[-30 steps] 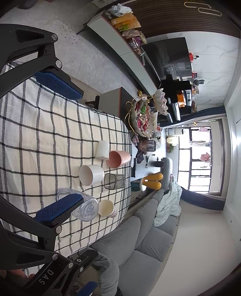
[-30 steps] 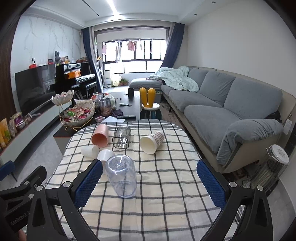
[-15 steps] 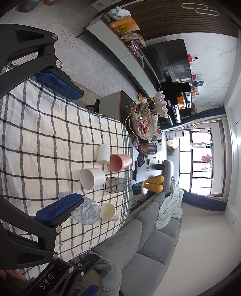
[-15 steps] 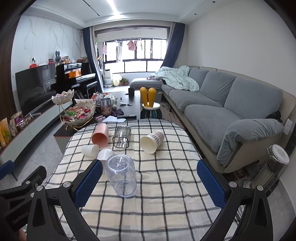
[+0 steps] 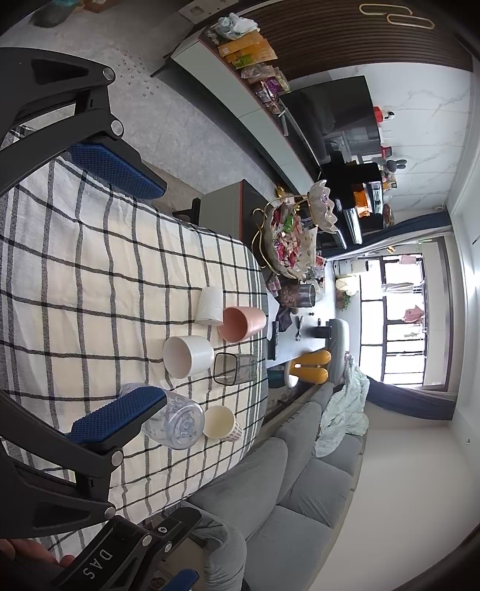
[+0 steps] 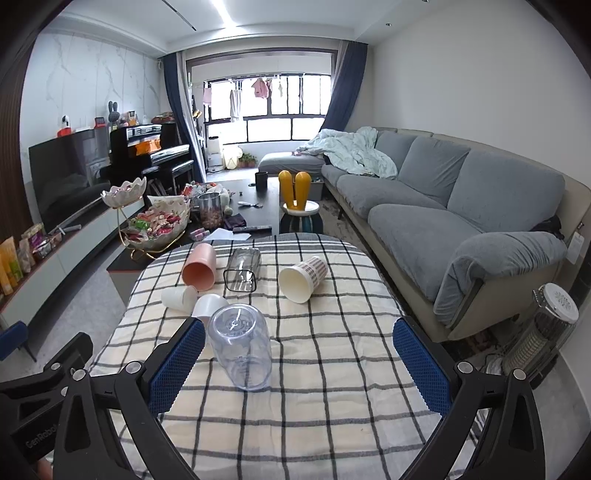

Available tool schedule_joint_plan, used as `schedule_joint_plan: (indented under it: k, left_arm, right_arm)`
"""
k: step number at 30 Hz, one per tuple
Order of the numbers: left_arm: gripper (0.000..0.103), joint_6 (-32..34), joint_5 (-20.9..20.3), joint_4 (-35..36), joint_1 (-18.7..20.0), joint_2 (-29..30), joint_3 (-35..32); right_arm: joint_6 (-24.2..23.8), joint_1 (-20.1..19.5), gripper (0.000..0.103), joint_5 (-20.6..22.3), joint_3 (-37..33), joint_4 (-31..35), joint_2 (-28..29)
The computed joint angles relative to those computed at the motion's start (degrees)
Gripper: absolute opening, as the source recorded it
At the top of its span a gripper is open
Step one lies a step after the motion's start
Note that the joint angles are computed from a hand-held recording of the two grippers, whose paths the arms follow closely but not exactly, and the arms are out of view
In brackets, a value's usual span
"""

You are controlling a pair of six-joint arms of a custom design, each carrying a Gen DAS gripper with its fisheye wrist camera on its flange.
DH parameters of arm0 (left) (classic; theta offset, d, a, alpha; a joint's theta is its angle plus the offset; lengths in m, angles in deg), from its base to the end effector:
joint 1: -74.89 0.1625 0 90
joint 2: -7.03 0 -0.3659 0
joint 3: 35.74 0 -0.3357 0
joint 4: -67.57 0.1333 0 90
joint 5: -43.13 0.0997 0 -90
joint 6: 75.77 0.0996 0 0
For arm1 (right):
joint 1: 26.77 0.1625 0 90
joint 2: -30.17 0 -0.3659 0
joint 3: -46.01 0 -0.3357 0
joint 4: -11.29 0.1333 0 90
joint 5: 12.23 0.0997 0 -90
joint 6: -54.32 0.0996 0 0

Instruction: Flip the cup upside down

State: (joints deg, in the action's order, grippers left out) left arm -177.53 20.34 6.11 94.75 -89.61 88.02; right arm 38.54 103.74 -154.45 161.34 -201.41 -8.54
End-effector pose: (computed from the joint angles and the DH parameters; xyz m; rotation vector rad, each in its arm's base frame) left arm -0.1877 -0.3072 0.2688 0.1200 1.9506 -1.1536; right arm 0.3509 -0.3267 0.0942 0.6252 -2.1282 1.1300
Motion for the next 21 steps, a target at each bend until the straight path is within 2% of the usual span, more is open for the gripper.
schedule_joint_plan:
  k: [7,21]
  left_arm:
    - [0.103,-1.44,-0.28,1.80,-0.19,-0.21,-0.38]
    - [0.103,2.09,-1.12,-2.56,0.70,-0.45,0.05]
  right_arm:
    - [-0.41,-0.15,0.102,0.16,-0.09,-0.25,-0.02]
    - [-0.16,-0.22,0.102,0.19,-0.13,0.33,-0.25]
